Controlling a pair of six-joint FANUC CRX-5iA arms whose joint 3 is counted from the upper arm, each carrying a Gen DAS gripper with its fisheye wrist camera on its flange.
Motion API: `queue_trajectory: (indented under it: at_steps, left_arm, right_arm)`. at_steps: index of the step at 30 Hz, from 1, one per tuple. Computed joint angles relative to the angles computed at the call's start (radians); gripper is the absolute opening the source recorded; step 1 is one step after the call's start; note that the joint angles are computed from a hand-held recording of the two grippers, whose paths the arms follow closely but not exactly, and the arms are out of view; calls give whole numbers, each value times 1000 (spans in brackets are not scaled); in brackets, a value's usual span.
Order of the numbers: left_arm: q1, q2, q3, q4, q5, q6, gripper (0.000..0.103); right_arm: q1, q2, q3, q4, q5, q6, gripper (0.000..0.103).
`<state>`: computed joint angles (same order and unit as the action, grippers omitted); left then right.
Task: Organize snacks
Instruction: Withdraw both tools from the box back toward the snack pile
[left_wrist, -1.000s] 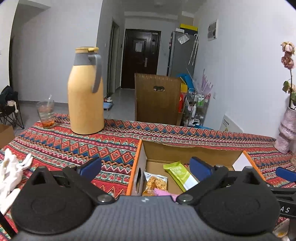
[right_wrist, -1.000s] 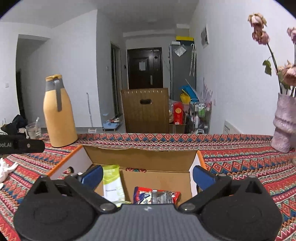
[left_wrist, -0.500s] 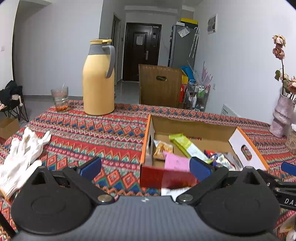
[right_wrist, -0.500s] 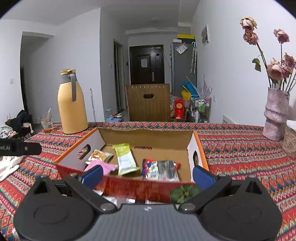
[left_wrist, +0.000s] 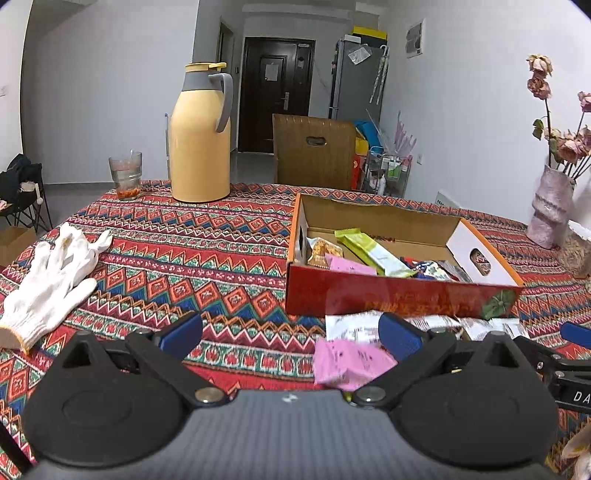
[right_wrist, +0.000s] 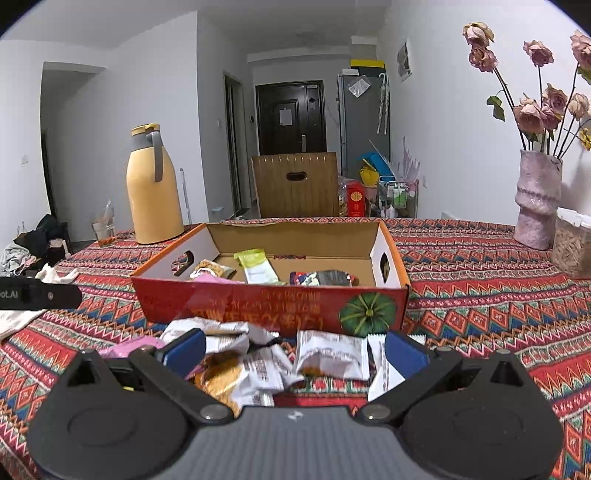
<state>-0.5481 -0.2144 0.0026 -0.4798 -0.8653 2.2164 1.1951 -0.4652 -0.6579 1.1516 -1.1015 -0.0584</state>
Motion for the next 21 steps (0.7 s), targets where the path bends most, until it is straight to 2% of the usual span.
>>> queue_trajectory:
  at_steps: [12,21]
  left_arm:
    - [-20,-109,-118,-37,18,31,103]
    - [32,-125,-171,11,32,11,103]
  right_arm:
    - [144,-57,-58,19,-125,-59,103]
    - [198,-67,-80,-26,-168,-84,103]
